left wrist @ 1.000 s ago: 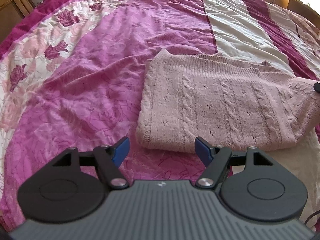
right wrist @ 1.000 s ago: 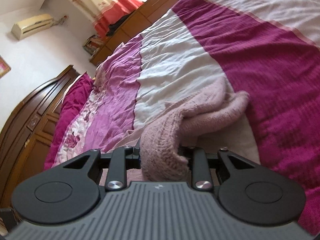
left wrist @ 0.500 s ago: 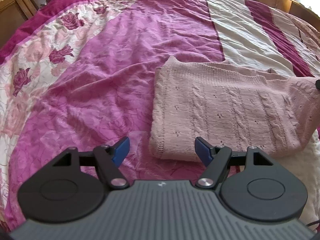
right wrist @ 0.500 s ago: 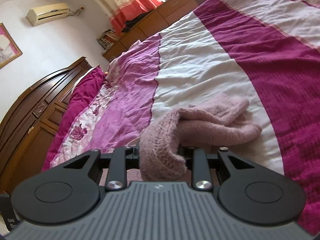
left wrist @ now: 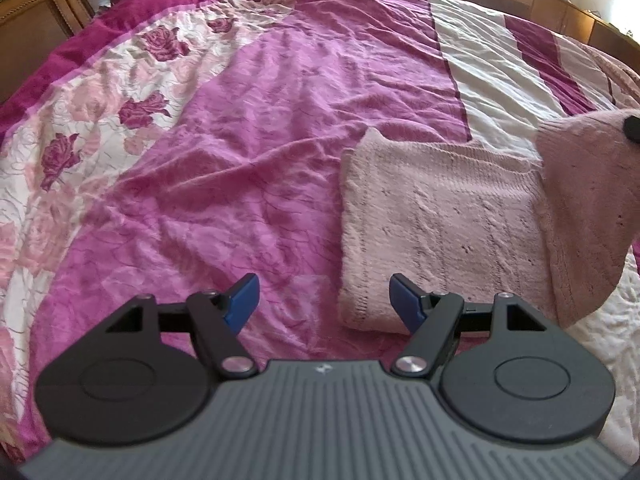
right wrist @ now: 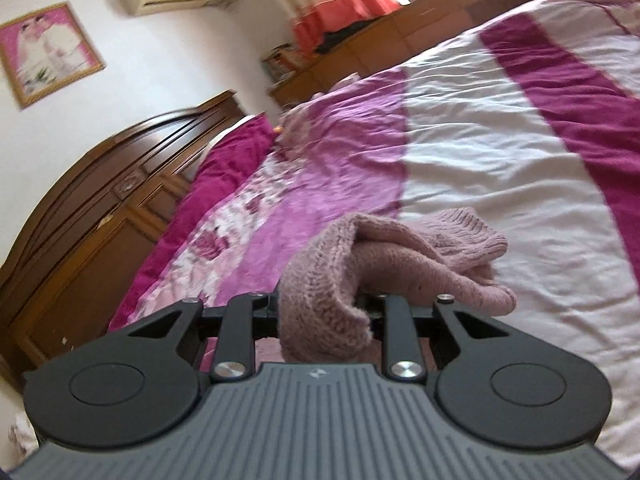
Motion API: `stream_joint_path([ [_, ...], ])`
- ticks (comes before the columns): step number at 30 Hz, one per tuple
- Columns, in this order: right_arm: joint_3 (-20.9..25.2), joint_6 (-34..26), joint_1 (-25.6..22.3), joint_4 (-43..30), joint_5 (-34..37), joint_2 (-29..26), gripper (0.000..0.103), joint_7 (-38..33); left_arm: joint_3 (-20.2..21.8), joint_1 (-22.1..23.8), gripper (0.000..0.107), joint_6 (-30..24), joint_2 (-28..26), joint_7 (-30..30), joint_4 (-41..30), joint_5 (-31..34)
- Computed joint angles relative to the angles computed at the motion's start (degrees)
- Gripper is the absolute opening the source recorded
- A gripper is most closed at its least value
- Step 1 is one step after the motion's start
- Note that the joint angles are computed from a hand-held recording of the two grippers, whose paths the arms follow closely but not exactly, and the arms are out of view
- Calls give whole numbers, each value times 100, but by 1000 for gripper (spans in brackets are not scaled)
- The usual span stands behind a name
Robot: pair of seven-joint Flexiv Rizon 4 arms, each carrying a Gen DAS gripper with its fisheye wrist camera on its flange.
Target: Fold small clothes
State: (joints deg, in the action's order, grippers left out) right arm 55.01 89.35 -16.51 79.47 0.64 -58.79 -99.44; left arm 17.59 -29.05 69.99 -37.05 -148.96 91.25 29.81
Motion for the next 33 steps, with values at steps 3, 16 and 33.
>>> stream_joint_path([
  [3,-45,-244,263,-133,-92,6,28,-103,74,-10,73,-71,73,4,38,91],
  [16,-2130,-1290,2303,-465,-163,305,32,-186,83,205,73,-5,295,-419,311,463],
  [33,-726,2,778,826,1404,814,67,-977,221,28,73,1004,-175,116,-315,42],
])
